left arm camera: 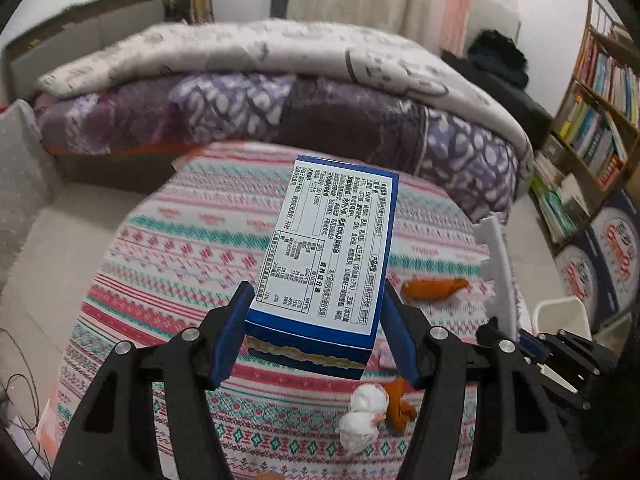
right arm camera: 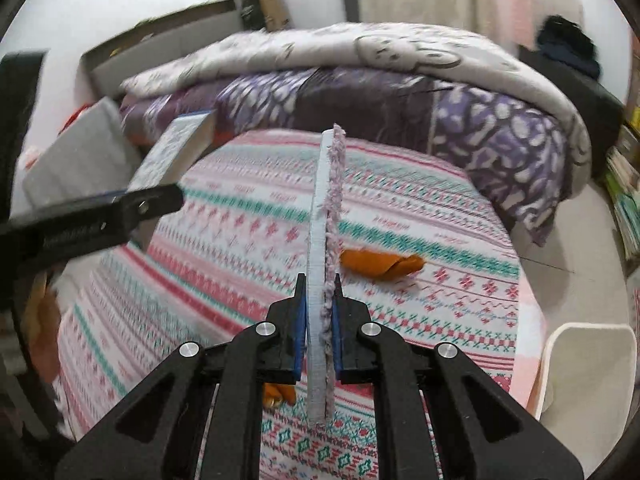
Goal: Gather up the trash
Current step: 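Grasp the pink fuzzy strip with the right tool while the left tool holds the box, then carry the box and pink strip over the white bin and open both tools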
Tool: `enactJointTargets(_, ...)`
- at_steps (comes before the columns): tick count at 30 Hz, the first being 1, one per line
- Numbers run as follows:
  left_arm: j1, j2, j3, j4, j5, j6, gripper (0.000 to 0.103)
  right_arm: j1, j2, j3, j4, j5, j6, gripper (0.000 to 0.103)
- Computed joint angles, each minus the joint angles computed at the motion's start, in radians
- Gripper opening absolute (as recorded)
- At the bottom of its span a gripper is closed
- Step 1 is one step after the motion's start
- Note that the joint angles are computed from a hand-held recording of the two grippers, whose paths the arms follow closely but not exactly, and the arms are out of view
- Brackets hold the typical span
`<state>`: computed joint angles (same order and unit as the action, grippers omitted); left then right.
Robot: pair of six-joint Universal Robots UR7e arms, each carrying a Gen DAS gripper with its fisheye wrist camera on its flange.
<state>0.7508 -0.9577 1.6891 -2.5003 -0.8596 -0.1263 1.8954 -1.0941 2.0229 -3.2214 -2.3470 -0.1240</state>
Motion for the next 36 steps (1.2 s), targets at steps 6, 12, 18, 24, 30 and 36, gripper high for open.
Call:
enactJointTargets(6,-0.056,0.013,0.069,-0.177,0.099,0.041,0.062,0.018,0.018,0.005,-0.138,-0.076,-0.001,0.010)
enactJointTargets(12,-0.089,0.025,0.108,-0.256,0.136,0.045,0.062,0.024,0.010,0.018,-0.228,-0.123,-0.009,0.010)
enactJointTargets(18,-0.111,0.033,0.120,-0.275,0.138,0.038,0.062,0.024,-0.018,0.037,-0.256,-0.139,-0.019,0.010)
enactJointTargets(24,-0.134,0.042,0.128,-0.275,0.134,0.034,0.062,0.026,-0.055,0.064,-0.268,-0.151,-0.017,0.010)
enactJointTargets(30,-0.157,0.050,0.137,-0.282,0.127,0.034,0.062,0.027,-0.099,0.094,-0.277,-0.166,-0.010,0.010)
enactJointTargets(36,-0.181,0.060,0.149,-0.294,0.112,0.035,0.062,0.030,-0.140,0.122,-0.284,-0.183,-0.006,0.010)
